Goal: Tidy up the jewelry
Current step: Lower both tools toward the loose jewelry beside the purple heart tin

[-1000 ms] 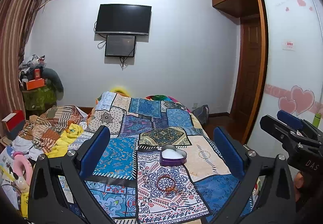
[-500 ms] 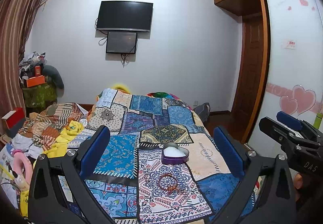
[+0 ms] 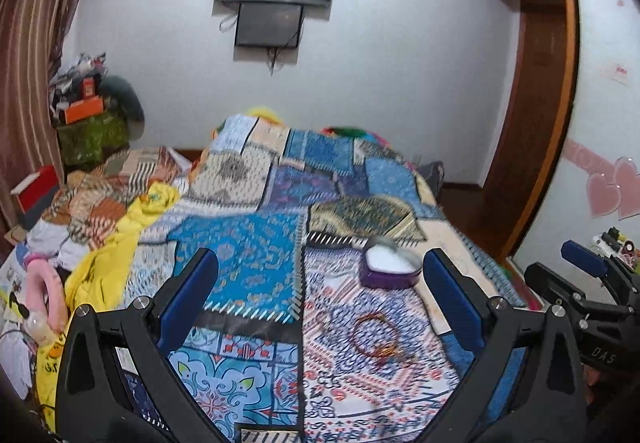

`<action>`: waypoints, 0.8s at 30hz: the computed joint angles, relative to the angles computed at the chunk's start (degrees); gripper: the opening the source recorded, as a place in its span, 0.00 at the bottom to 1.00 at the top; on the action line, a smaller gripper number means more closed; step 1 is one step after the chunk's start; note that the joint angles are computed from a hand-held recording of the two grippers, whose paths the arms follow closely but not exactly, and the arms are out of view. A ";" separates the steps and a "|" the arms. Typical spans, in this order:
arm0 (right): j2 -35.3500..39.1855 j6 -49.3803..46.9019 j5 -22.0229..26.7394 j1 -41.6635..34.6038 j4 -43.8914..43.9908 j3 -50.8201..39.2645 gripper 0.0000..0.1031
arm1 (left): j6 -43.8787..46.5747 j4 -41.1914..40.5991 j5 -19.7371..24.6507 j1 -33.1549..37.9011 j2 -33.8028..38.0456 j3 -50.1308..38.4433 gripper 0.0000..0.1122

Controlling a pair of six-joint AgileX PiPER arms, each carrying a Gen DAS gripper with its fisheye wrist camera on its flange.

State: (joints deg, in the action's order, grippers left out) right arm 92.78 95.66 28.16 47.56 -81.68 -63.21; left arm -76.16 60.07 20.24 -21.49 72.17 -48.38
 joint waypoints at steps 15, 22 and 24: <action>11.70 -39.45 -8.68 -7.80 38.04 -7.79 0.79 | 48.02 -46.46 -5.80 11.64 16.46 -4.74 0.77; 15.34 -60.63 -9.78 -8.53 58.31 -9.57 0.57 | 61.71 -60.56 -3.98 14.80 21.01 -6.09 0.69; 16.17 -65.32 -9.78 -8.49 62.46 -9.95 0.48 | 62.32 -60.56 -3.97 14.52 21.29 -5.77 0.69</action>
